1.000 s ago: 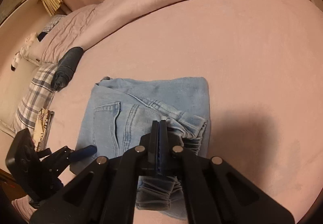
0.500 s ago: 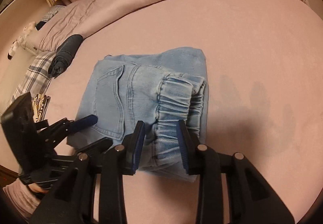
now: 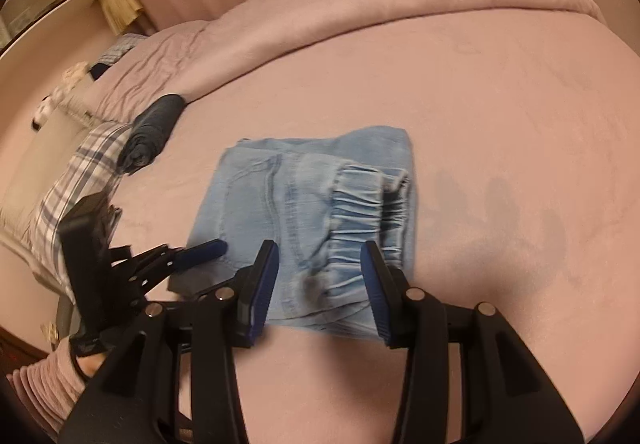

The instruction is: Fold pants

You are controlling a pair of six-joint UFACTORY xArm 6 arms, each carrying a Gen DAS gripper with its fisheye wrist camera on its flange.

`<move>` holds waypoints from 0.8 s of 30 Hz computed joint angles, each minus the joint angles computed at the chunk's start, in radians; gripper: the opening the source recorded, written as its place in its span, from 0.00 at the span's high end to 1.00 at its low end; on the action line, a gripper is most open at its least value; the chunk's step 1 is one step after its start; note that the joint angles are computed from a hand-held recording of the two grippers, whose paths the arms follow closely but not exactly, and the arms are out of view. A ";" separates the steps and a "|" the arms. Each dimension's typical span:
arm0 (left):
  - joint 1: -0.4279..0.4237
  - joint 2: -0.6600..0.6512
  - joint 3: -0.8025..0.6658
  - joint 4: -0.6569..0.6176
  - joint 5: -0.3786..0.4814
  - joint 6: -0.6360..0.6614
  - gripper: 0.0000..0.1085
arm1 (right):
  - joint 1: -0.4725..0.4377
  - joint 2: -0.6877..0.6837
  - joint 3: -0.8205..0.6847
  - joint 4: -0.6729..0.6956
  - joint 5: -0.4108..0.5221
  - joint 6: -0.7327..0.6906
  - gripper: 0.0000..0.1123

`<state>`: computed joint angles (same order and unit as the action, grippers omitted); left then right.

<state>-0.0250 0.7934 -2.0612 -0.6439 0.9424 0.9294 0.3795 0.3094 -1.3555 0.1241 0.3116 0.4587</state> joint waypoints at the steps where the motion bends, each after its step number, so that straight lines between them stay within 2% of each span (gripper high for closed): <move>1: -0.001 0.000 0.000 0.002 -0.001 -0.002 0.39 | 0.004 0.007 -0.006 0.011 -0.002 -0.016 0.61; 6: -0.008 0.000 0.001 0.022 -0.011 -0.008 0.39 | 0.004 0.069 -0.061 0.040 0.069 -0.030 0.63; 9: -0.006 0.006 -0.009 0.019 -0.001 -0.012 0.39 | 0.007 0.069 -0.052 0.038 0.057 -0.027 0.63; 14: 0.022 0.031 -0.060 -0.024 0.060 -0.019 0.39 | 0.009 0.059 -0.044 0.050 0.064 -0.048 0.62; 18: 0.065 0.063 -0.134 -0.114 0.135 -0.040 0.39 | 0.009 0.054 -0.039 0.051 0.066 -0.042 0.62; 24: 0.096 0.178 -0.317 -0.096 0.152 -0.156 0.39 | 0.011 0.056 -0.076 -0.167 0.053 0.121 0.60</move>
<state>0.0707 0.9713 -2.3787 -0.7399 1.0945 0.7737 0.3904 0.3656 -1.4319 -0.0433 0.3648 0.5801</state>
